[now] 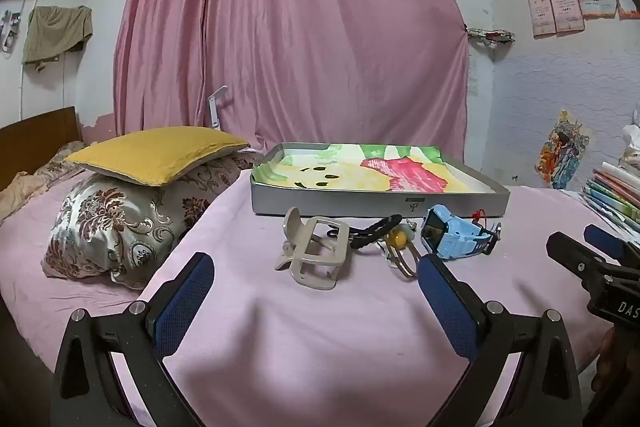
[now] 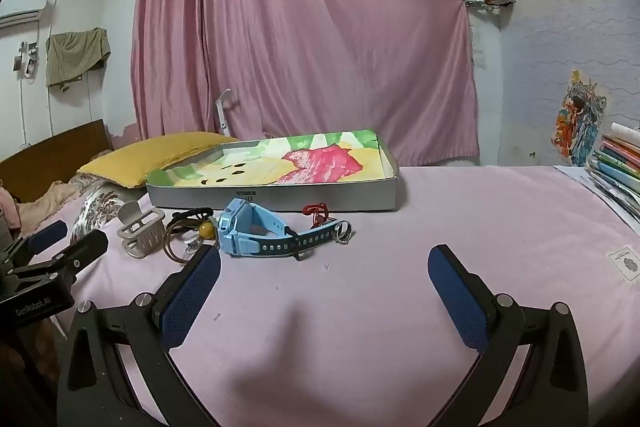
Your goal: Organize jewelry
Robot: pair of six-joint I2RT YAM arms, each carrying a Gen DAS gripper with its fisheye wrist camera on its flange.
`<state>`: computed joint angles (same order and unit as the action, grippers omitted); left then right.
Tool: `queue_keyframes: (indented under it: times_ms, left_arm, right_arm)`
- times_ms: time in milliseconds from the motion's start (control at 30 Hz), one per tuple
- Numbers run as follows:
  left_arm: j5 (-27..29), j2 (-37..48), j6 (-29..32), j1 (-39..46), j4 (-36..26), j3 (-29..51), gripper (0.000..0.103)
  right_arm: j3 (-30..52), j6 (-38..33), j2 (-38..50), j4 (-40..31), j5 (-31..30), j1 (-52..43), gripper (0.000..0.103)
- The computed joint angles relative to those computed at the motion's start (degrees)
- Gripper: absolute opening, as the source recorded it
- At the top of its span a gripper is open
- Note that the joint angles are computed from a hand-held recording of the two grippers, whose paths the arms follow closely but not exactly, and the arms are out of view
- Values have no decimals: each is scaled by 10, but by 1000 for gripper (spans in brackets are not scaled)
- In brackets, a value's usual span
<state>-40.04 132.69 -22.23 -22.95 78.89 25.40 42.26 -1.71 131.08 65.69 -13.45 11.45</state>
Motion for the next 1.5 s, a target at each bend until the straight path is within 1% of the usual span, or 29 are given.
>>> queue_keyframes:
  times_ms: [200, 267, 300, 367, 967, 1100, 1500]
  left_arm:
    - [1, -1, -1, 2, -8, 4, 102]
    - [1, -1, -1, 3, -11, 7, 102]
    - [0, 2, 1, 0, 4, 0, 102]
    - [-2, 1, 1, -1, 4, 0, 102]
    - [5, 2, 0, 2, 5, -1, 102]
    - [-4, -11, -5, -7, -6, -6, 102]
    - [-7, -5, -7, -11, -6, -1, 102]
  right_arm:
    - [2, 0, 6, 5, 1, 3, 102]
    - [6, 0, 2, -6, -1, 3, 102]
    - [0, 0, 0, 0, -7, -2, 102]
    - [-10, 1, -5, 3, -14, -5, 102]
    - [5, 6, 7, -6, -14, 3, 102]
    - [4, 6, 6, -6, -14, 2, 102]
    - [5, 7, 7, -6, -15, 1, 102]
